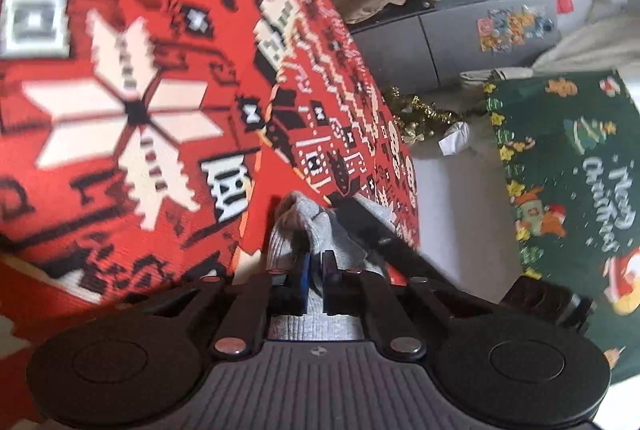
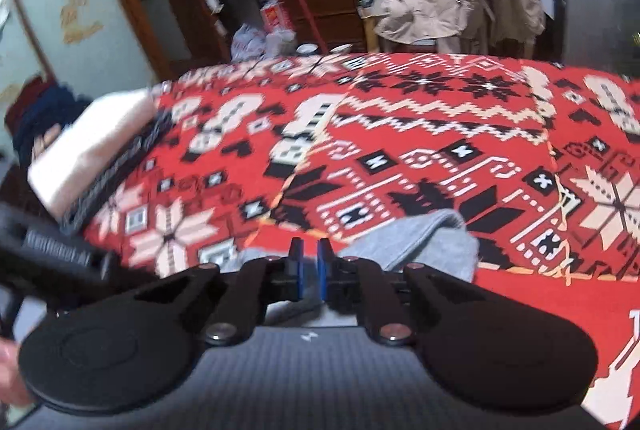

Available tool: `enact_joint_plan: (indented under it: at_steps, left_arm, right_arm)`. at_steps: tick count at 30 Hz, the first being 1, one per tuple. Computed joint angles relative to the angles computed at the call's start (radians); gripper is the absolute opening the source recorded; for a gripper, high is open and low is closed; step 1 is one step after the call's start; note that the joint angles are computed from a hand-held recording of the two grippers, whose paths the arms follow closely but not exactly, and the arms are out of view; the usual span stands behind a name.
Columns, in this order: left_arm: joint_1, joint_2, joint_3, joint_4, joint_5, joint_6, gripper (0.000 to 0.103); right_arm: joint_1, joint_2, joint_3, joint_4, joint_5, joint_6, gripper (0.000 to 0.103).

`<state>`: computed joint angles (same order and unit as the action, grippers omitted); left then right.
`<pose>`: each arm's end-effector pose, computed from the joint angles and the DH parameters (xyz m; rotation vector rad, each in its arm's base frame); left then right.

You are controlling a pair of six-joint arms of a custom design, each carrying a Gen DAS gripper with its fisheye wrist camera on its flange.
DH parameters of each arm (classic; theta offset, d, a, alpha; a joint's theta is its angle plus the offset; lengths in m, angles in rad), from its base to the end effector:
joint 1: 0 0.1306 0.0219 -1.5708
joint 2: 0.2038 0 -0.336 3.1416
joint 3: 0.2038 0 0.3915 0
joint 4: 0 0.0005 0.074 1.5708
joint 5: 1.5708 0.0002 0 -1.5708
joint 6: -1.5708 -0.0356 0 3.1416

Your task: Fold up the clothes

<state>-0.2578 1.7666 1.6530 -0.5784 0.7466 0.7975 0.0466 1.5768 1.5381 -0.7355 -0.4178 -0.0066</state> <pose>0.5918 -0.1816 0.3317 -0.2127 2.4171 -1.3723 0.5579 0.0400 0.3695 -0.2521 2.3042 0.5151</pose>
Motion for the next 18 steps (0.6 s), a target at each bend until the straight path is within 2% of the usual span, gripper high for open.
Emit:
enact_joint_plan:
  at_steps: [4,6,8,10,13,15,16,17,18]
  left_arm:
    - [-0.014,0.004,0.057,-0.108,-0.106,-0.250,0.032]
    - [-0.025,0.013,0.086,-0.157,-0.157,-0.371,0.033]
    - [-0.030,0.022,0.100,-0.172,-0.182,-0.442,0.034]
    - [-0.030,0.034,0.109,-0.165,-0.179,-0.464,0.034]
    - [-0.023,0.053,0.123,-0.149,-0.157,-0.436,0.036]
    - [-0.022,0.062,0.131,-0.144,-0.156,-0.426,0.033]
    - [-0.026,0.064,0.137,-0.151,-0.170,-0.443,0.022]
    - [-0.030,0.066,0.141,-0.156,-0.184,-0.458,0.007]
    - [-0.035,0.066,0.144,-0.160,-0.207,-0.478,0.007]
  right_arm:
    - [-0.027,-0.020,-0.015,0.039,-0.035,-0.068,0.012]
    - [-0.039,-0.040,-0.031,0.043,-0.051,-0.084,0.012]
    - [-0.051,-0.060,-0.047,0.045,-0.067,-0.100,0.012]
    - [-0.063,-0.081,-0.064,0.050,-0.084,-0.117,0.012]
    - [-0.077,-0.110,-0.093,0.058,-0.109,-0.143,0.012]
    - [-0.085,-0.123,-0.104,0.057,-0.122,-0.148,0.013]
    - [-0.087,-0.127,-0.107,0.056,-0.121,-0.145,0.013]
    - [-0.089,-0.131,-0.109,0.053,-0.119,-0.140,0.013]
    - [-0.090,-0.135,-0.111,0.050,-0.117,-0.135,0.013]
